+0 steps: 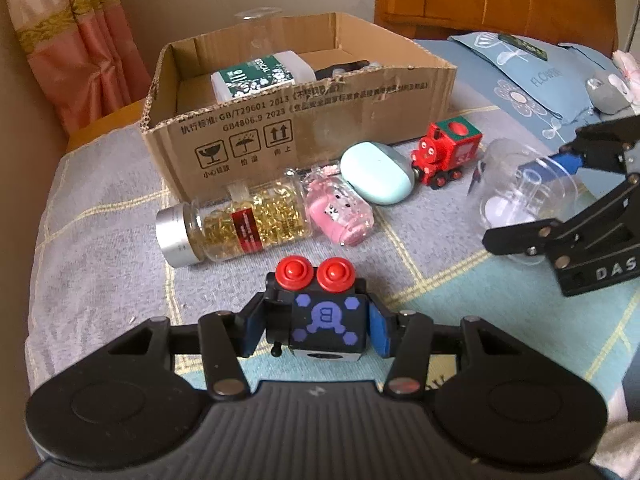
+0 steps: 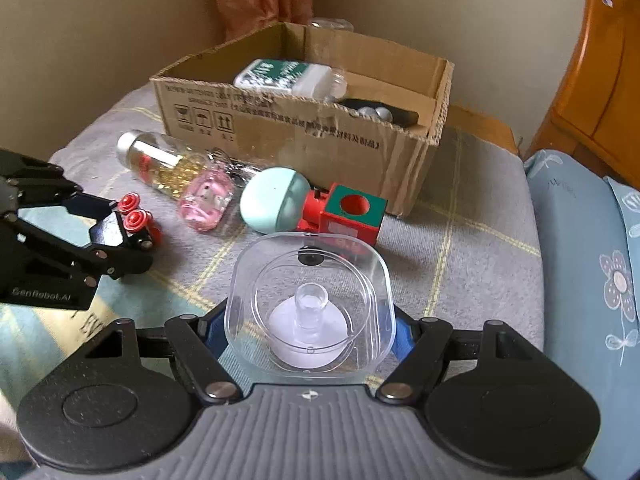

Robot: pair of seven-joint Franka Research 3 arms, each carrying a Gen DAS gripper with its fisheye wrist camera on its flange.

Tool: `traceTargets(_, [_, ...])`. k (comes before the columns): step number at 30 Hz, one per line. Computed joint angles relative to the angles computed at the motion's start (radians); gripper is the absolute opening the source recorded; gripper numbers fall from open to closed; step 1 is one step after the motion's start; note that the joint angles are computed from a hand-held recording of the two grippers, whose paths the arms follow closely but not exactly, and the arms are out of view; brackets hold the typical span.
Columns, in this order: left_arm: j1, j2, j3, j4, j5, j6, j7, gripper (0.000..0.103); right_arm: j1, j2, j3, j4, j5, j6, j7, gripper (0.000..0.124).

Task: Organize rigid objects
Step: 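Open the right tool over the box while the left tool drops the block in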

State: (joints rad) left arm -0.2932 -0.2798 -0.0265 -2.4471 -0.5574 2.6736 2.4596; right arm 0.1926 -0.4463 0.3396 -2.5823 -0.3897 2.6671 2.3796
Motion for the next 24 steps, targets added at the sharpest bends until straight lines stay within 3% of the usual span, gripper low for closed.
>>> traceTargets(8, [0.025,-0.017,0.011,0.087,0.021,-0.135,0.002,0.05,0.009,-0.049,-0.039,0.016,0.051,-0.002,-0.114,0.079])
traceTargets(18, [0.044,0.05,-0.018,0.239,0.003,-0.144,0.012,0.05,-0.111,0.002,-0.005,0.105,-0.024,0.064,-0.09,0.079])
traceTargets(24, [0.075,0.144,-0.058,0.361,0.017,-0.133,-0.024,0.05,-0.142,0.081,-0.023,0.187,-0.075,0.083,-0.081,0.079])
